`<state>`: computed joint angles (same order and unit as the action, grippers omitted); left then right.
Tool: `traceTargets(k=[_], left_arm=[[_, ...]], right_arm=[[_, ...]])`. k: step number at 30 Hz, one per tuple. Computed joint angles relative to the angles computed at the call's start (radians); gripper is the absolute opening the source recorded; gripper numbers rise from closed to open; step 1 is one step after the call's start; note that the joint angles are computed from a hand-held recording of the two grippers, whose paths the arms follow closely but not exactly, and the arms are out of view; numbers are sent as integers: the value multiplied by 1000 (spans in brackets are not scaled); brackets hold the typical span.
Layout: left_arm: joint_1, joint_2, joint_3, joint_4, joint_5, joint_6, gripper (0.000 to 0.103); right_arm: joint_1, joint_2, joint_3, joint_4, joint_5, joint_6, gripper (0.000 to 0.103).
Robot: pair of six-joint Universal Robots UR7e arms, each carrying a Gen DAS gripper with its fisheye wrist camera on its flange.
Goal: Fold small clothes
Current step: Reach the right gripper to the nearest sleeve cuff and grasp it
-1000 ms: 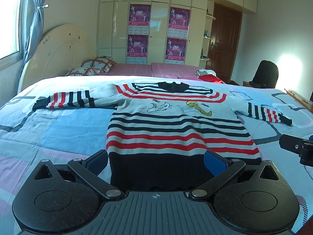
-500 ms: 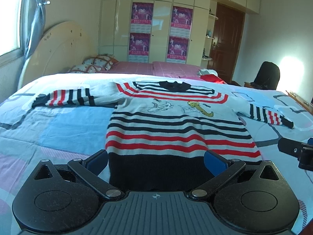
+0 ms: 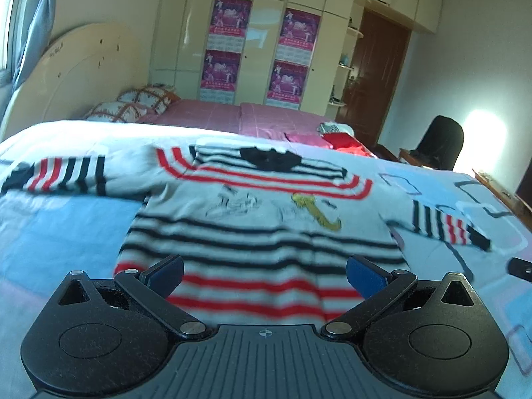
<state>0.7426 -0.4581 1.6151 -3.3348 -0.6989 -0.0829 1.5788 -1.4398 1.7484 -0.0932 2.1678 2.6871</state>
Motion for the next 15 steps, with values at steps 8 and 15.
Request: traceTargets(k=[8, 15], left_arm=[[72, 199, -378, 185, -90, -31, 103], [102, 397, -729, 482, -98, -124, 103]], right_arm=[[-246, 82, -249, 98, -167, 234, 66], [-419, 264, -574, 281, -333, 536, 54]])
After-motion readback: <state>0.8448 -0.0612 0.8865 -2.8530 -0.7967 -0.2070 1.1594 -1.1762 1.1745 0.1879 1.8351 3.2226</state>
